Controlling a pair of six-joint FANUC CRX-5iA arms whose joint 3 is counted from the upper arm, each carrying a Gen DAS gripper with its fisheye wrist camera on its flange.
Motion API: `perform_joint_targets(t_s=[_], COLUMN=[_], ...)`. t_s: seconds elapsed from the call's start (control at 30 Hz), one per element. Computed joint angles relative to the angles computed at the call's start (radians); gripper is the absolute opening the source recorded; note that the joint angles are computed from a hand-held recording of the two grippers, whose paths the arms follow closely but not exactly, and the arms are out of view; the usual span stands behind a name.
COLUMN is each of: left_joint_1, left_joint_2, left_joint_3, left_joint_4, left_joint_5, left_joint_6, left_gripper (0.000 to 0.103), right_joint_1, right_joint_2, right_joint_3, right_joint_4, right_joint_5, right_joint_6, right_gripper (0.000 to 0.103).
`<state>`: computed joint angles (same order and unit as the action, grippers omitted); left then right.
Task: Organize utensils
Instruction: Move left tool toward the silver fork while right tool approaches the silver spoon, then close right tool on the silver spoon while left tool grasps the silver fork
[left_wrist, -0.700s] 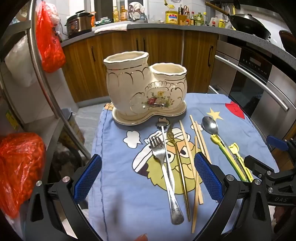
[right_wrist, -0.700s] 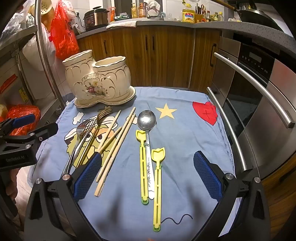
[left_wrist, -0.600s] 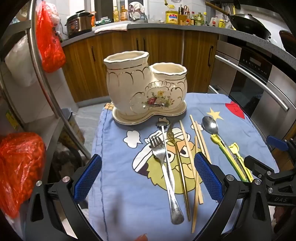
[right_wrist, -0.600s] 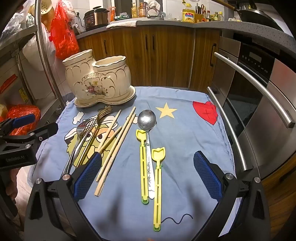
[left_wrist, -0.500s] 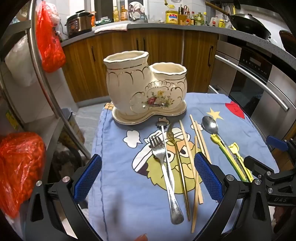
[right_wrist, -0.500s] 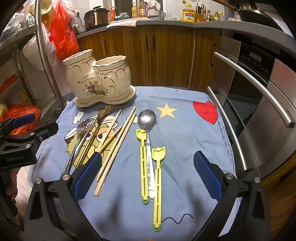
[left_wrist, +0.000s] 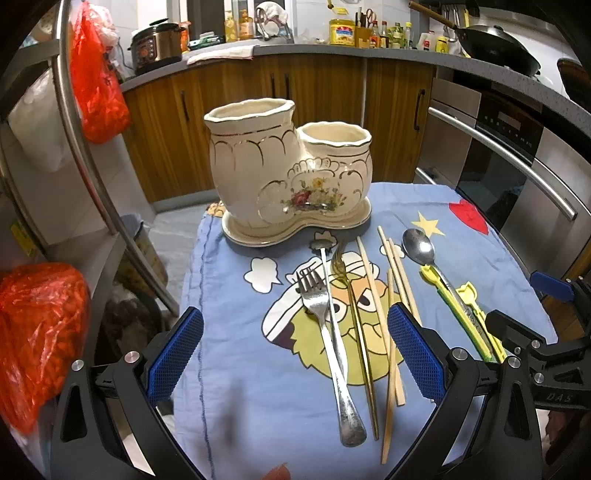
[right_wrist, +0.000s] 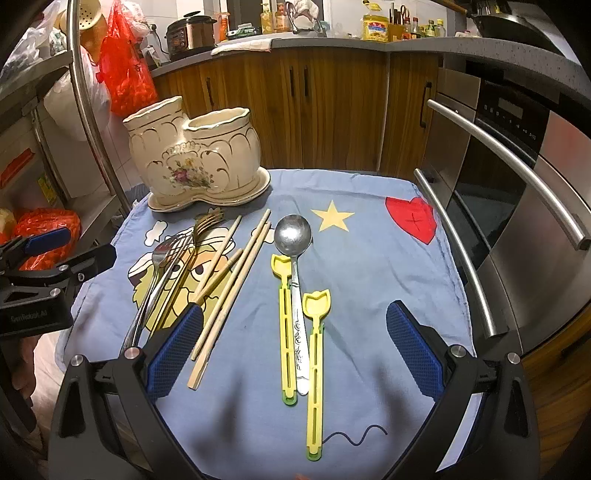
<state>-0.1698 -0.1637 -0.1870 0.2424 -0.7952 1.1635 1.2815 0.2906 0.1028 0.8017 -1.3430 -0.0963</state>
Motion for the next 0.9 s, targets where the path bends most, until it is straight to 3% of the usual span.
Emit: perform_joint_targets(t_s=[0.13,0.4,0.5,0.6,0.77,0.9], left_joint_1=[-0.005,0.04,0.037,0.037,0.07,0.04], left_joint_2=[0.002,0.01,0.012,0.032,0.075,0.084], left_joint_3=[-0.008,-0.044,-0.039,-0.017,-0.014,0.008], left_joint_4=[0.012,0.134,0.098,0.076,0.203,0.074], left_joint_5=[0.008,0.043,0.081,0.07,-0.013,0.018], left_joint_6=[-0.016,-0.141,-0.15,-0.167,-0.243,-0.16], left_gripper=[0.099,0.099,0.099,0.099,0.099,0.099], right_joint_1=[-0.002,-0.038,-0.053,-0.069,-0.117,-0.145], right_joint_2=[-0.002,-0.056,-0.07,-0.075,-0.08,-0.073], right_joint_3=[-0.011,-0.094,-0.123,-0.14,-0.12,-0.103], right_joint_4=[0.009,0.023,0.064,0.111,0.074,0.022], right_joint_5=[0.002,0.121,0.142,0.158,0.222,0.262], right_joint_6=[-0.026,-0.029,-0.029,0.007,0.119,0.188], right_gripper=[0.098,0.098,0.098,0.098,0.098,0.098])
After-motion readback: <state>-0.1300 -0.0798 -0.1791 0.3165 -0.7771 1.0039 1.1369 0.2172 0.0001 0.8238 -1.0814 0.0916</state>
